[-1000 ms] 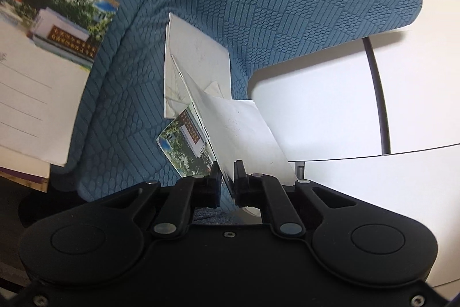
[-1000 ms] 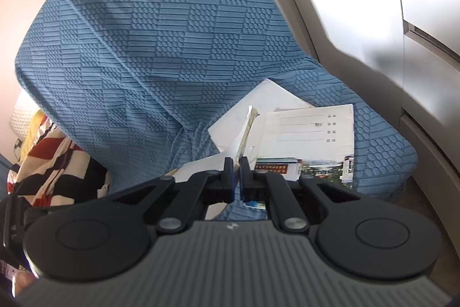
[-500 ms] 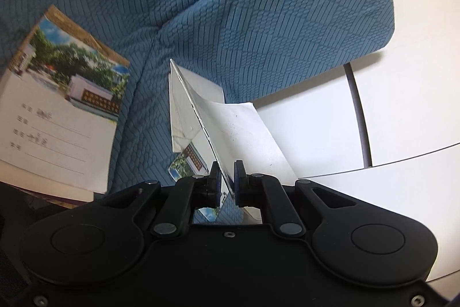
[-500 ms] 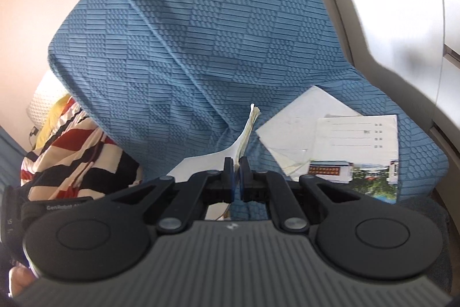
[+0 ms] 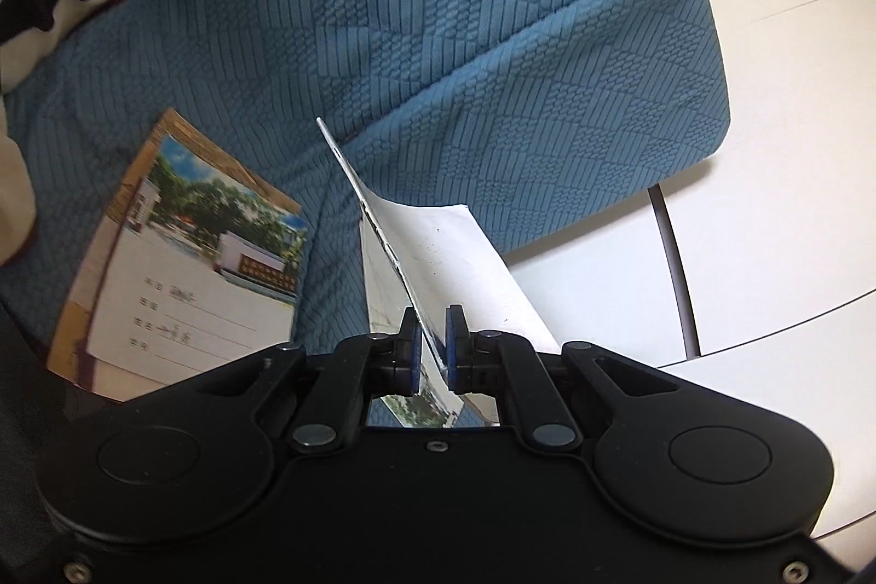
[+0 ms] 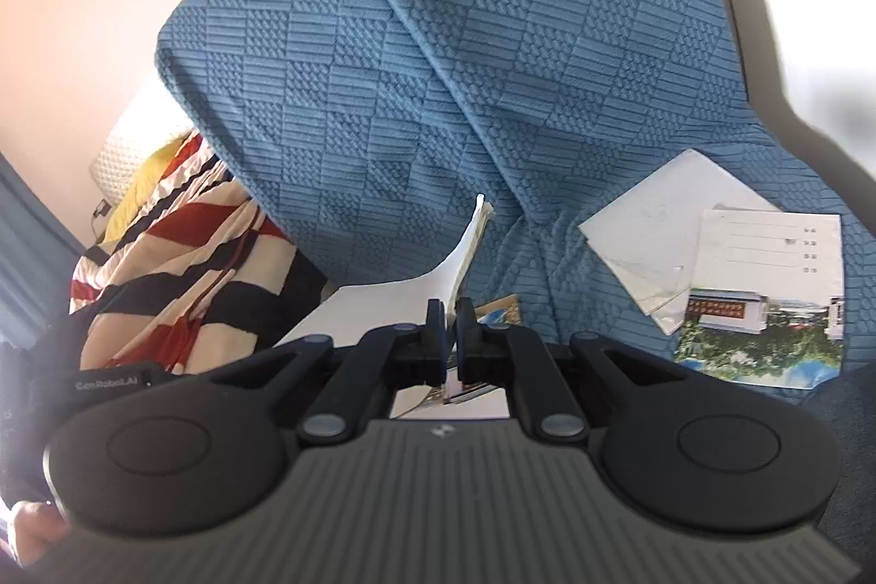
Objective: Organize objects
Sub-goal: 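Carry the envelope bundle with both grippers over the book stack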
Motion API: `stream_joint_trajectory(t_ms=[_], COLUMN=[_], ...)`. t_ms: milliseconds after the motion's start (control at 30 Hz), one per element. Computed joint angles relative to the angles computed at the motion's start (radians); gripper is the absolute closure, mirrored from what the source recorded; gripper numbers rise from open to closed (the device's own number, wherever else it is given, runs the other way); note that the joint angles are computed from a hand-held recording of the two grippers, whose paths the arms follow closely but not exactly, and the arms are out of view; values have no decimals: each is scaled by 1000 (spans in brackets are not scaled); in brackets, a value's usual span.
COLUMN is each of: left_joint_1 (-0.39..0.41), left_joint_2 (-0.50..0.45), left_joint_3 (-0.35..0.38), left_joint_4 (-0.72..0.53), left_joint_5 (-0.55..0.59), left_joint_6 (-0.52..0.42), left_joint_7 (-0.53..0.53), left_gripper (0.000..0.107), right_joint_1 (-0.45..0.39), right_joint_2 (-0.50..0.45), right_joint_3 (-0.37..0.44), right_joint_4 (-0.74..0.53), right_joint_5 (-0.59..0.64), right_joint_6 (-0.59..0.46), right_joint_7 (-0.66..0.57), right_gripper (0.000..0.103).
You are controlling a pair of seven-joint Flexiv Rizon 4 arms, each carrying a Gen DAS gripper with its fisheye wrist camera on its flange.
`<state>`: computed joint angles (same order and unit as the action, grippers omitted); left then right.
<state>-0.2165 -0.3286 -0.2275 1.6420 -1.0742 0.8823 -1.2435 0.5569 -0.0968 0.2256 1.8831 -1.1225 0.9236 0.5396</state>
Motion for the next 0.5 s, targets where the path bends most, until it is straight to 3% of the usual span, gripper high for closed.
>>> stream_joint_trajectory(t_ms=[233,500], left_joint_1=[26,40], left_joint_2=[5,-56], left_joint_3=[19,8], left_joint_4=[12,-1], left_joint_5=[-3,26], left_joint_6=[13,63], left_joint_7=[54,98], left_gripper=[99,99], right_joint_1=[20,34], right_joint_2=[-68,-143], right_joint_3=[-27,-71], right_joint_4=[-37,-66], right_joint_5=[-66,-81], right_joint_6=[59,109], right_joint_7=[41,36], right_gripper=[97,97])
